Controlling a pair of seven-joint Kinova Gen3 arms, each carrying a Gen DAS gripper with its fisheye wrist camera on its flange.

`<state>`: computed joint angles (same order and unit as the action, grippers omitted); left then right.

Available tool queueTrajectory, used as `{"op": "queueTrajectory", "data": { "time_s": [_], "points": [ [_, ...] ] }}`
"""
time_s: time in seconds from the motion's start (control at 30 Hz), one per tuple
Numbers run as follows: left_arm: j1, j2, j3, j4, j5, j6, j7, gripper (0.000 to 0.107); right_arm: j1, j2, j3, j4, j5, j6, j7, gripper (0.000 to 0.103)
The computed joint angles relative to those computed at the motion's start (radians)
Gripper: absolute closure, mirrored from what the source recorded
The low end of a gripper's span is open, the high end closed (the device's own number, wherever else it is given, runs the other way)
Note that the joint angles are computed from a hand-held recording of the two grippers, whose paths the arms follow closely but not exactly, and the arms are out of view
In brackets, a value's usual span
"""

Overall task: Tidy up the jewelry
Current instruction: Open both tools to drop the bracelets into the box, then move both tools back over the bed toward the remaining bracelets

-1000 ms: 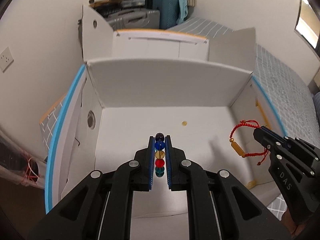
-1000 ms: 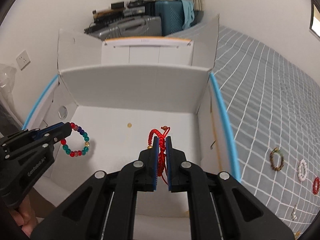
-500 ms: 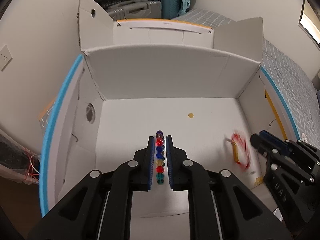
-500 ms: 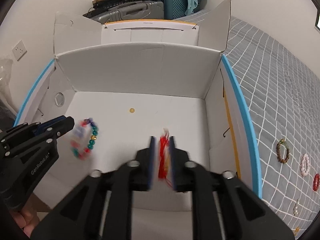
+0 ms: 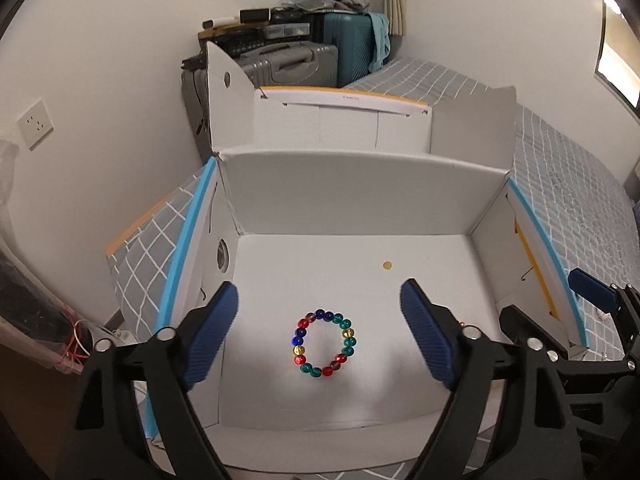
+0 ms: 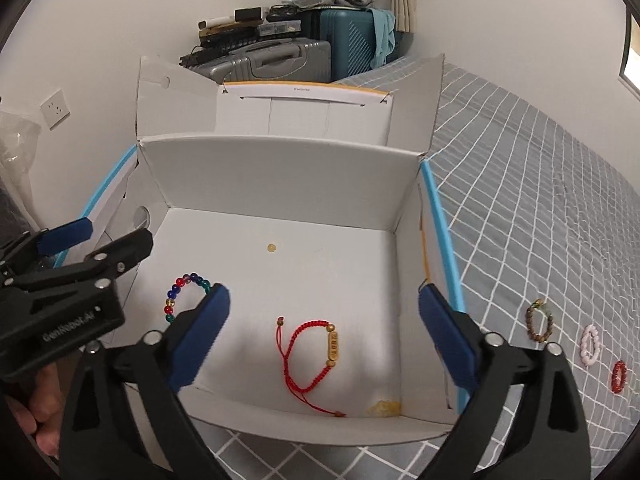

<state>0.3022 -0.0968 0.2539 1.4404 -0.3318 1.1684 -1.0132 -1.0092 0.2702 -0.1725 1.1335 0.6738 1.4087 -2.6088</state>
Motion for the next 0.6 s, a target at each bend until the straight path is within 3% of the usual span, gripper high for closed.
{"op": "queueTrajectory", "data": {
  "time_s": [0.2, 0.6],
  "points": [
    [-0.004, -0.021, 0.010, -0.004, 0.005, -0.020, 0.017, 0.010, -0.017, -0.034, -0.010, 0.019, 0.038, 0.022, -0.008, 0.007],
    [0.038, -0.031, 0.076, -0.016, -0.029, -0.045, 0.072, 0.010, -0.029, -0.197, -0.126, 0.186, 0.213, 0.156, -0.129, 0.007]
  ]
}}
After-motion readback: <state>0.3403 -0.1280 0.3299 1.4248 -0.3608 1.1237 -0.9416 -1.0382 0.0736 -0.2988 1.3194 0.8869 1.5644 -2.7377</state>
